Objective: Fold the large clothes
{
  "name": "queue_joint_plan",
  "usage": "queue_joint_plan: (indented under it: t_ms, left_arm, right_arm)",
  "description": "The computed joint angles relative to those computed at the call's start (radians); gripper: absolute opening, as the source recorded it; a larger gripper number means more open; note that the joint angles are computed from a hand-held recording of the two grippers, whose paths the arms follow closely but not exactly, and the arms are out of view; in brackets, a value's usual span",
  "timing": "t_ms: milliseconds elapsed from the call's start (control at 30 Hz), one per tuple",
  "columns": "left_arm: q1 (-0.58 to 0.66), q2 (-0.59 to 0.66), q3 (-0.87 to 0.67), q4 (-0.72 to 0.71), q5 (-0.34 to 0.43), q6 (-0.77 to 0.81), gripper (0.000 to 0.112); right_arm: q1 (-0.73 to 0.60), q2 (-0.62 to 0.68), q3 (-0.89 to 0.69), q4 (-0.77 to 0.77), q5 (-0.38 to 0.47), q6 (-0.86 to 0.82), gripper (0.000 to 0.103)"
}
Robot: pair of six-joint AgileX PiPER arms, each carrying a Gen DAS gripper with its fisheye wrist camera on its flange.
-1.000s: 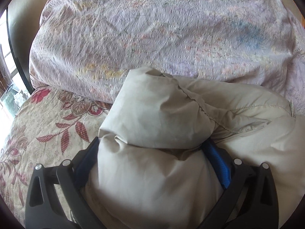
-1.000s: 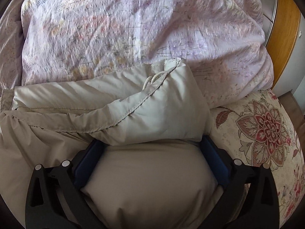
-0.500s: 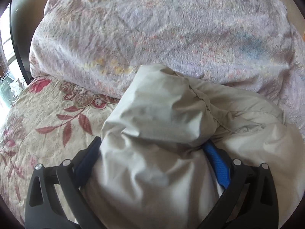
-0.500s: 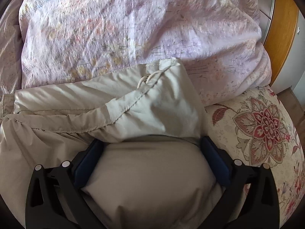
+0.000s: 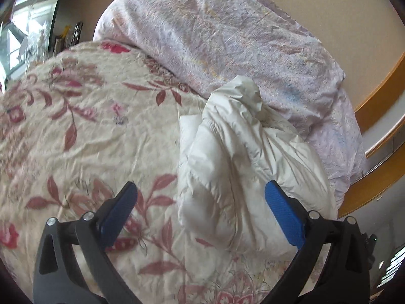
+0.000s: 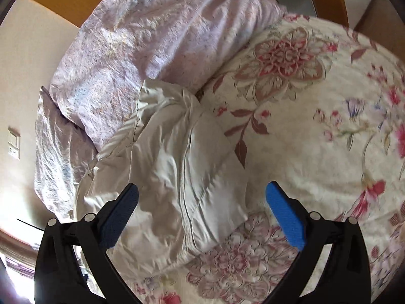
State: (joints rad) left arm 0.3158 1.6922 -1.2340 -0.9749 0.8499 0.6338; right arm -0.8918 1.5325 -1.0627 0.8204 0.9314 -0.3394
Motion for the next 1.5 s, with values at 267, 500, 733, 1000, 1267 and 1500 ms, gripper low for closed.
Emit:
queue_joint_plan:
  t_ms: [267,500,733,1000,1267,1500]
  left_arm:
    - [-0.044,0.014,0.086,-0.120,0.009,-0.010,0.098]
    - [-0.086,0.063,0.102,-0.222,-0.022,-0.066,0.084]
    - [-0.076,0.025,0.218,-0.416,-0.072,-0.034,0.075]
    - [-0.153,0.043,0.179,-0.344,-0.118,-0.138,0.075]
    - [-0.092,0.143,0.160,-0.531,-0.015,0.020,0.035]
    - [-0.040,0.135,0.119,-0.525,0.084,0.058,0.022]
  right_arm:
    - [0.000,0.050,0.082,0.121,0.024,-0.027,0.097]
    - [-0.035,0.081,0.177,0.358,0.032,-0.233,0.079]
    - [-0.023,0.052,0.236,0.474,-0.006,-0.341,0.078]
    - [0.100,-0.024,0.251,0.368,-0.206,-0.190,0.072]
    - [0.059,0.005,0.262,0.428,-0.140,-0.298,0.043]
    - [0.028,-0.056,0.267,0.423,-0.063,-0.325,0.031]
